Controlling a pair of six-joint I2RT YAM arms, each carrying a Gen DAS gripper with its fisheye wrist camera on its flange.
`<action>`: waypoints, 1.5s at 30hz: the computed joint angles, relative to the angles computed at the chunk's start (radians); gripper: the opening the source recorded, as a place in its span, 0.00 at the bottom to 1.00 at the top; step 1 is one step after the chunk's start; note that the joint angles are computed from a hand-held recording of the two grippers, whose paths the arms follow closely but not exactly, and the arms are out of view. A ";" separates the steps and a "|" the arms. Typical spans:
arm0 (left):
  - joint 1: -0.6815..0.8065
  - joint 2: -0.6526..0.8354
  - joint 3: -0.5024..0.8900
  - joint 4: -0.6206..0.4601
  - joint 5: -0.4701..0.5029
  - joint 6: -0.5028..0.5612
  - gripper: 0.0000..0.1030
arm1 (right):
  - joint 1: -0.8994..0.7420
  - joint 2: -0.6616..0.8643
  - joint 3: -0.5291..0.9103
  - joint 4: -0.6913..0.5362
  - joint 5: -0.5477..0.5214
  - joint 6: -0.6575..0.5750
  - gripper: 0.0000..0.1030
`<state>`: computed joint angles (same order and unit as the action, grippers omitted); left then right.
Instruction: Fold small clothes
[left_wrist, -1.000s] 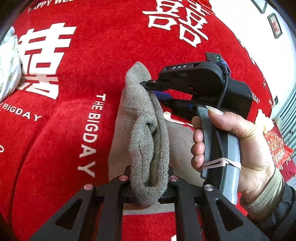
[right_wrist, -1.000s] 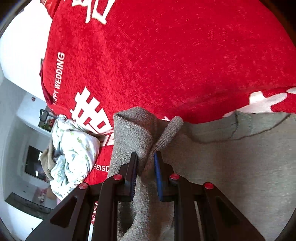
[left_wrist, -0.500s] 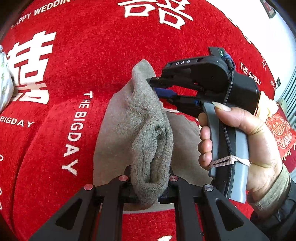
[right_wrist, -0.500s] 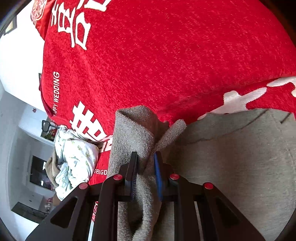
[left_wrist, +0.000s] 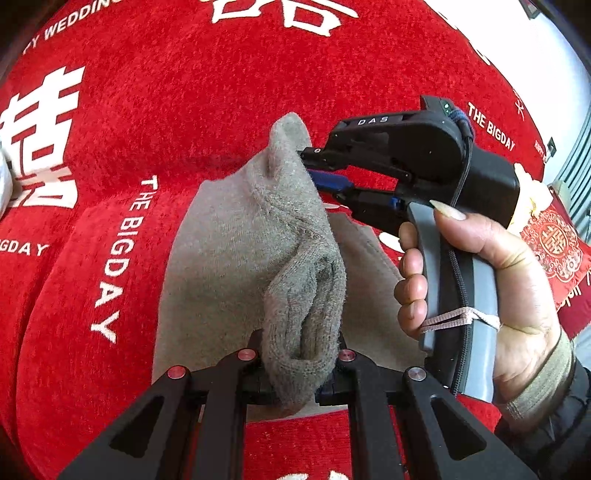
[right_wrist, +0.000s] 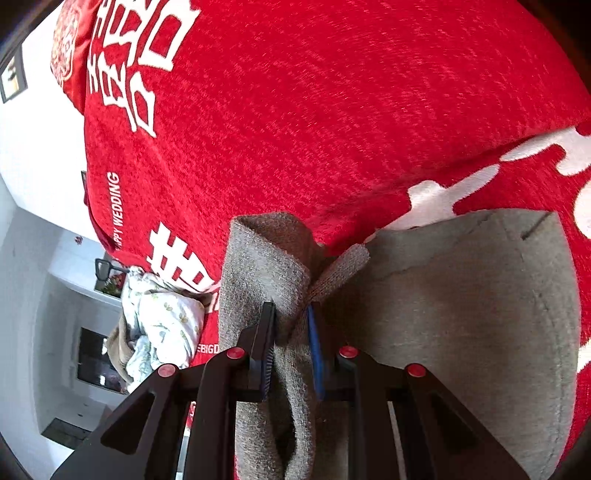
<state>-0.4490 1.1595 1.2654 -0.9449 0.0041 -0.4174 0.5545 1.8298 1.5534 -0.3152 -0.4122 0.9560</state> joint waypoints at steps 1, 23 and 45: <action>-0.015 0.004 0.006 -0.001 -0.012 -0.004 0.13 | -0.004 -0.006 -0.010 0.008 -0.003 0.002 0.18; -0.220 0.169 0.058 0.016 -0.114 -0.073 0.13 | -0.157 -0.139 -0.284 0.149 -0.133 -0.006 0.18; -0.313 0.283 0.208 -0.043 -0.167 -0.101 0.13 | -0.225 -0.178 -0.241 0.055 -0.171 -0.082 0.18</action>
